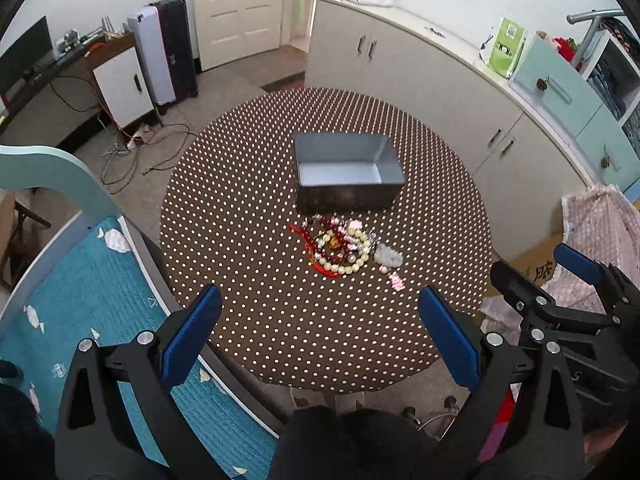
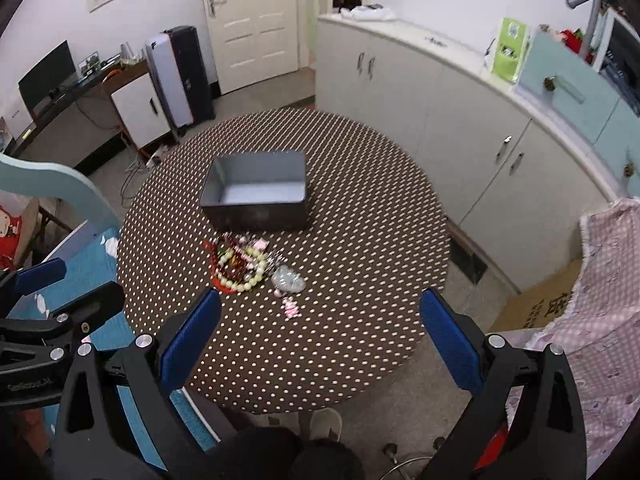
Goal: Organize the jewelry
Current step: 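Move both grippers toward the jewelry pile beside the grey tray, then grasp the pale yellow bead bracelet with the right gripper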
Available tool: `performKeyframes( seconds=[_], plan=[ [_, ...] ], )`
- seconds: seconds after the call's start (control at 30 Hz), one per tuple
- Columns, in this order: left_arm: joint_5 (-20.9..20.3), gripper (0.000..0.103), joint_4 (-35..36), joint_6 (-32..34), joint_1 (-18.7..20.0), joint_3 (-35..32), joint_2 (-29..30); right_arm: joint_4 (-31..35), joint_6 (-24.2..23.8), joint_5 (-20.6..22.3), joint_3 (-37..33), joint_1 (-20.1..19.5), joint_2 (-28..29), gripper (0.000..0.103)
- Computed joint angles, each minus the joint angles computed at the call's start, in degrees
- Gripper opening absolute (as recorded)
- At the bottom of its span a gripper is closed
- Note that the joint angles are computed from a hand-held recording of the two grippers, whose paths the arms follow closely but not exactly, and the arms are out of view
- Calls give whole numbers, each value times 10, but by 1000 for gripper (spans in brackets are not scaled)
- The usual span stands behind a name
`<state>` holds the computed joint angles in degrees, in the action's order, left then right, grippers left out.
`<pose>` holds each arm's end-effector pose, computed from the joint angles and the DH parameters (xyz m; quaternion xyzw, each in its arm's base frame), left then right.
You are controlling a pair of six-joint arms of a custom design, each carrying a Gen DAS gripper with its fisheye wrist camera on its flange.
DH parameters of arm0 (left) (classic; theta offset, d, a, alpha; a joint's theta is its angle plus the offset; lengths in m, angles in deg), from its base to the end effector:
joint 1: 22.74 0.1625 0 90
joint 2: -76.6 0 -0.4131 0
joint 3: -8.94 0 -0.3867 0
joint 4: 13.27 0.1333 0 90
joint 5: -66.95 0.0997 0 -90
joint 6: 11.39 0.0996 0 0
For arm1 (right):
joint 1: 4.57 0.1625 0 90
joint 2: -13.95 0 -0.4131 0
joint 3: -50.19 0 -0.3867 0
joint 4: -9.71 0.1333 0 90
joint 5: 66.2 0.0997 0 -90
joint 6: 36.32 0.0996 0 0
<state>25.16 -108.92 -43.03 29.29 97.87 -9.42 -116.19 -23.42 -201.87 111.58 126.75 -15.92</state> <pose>-0.1548 -0.5358 0.4934 0.0406 0.9117 -0.2510 0.3228 0.5699 -0.5543 0.1043 0.2117 -0.8964 0.2081 0.3291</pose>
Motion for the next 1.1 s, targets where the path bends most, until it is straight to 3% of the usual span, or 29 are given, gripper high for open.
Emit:
performKeyframes(
  seconds=[0.17,0.27,0.33,0.47,0.5,0.57,0.73,1.1],
  plan=[
    [-15,98,30,-36,34,-10,7,41,11,71,-21,-20,13,96],
    [-46,98,49,-79,62,-22,12,16,20,156,-4,-42,4,93],
    [-59,98,55,-97,74,-24,12,15,29,214,-4,-58,4,78],
    [-48,97,71,-115,85,-27,16,45,26,263,-35,-76,25,49],
    [-45,97,81,-124,88,-31,20,58,18,279,-49,-82,34,46],
    [-44,97,96,-143,94,-39,27,81,13,285,-74,-87,52,34],
    [-47,97,107,-203,110,-49,40,142,13,307,-138,-104,93,21],
    [-68,98,150,-251,122,-69,60,203,1,273,-209,-114,138,20]
  ],
)
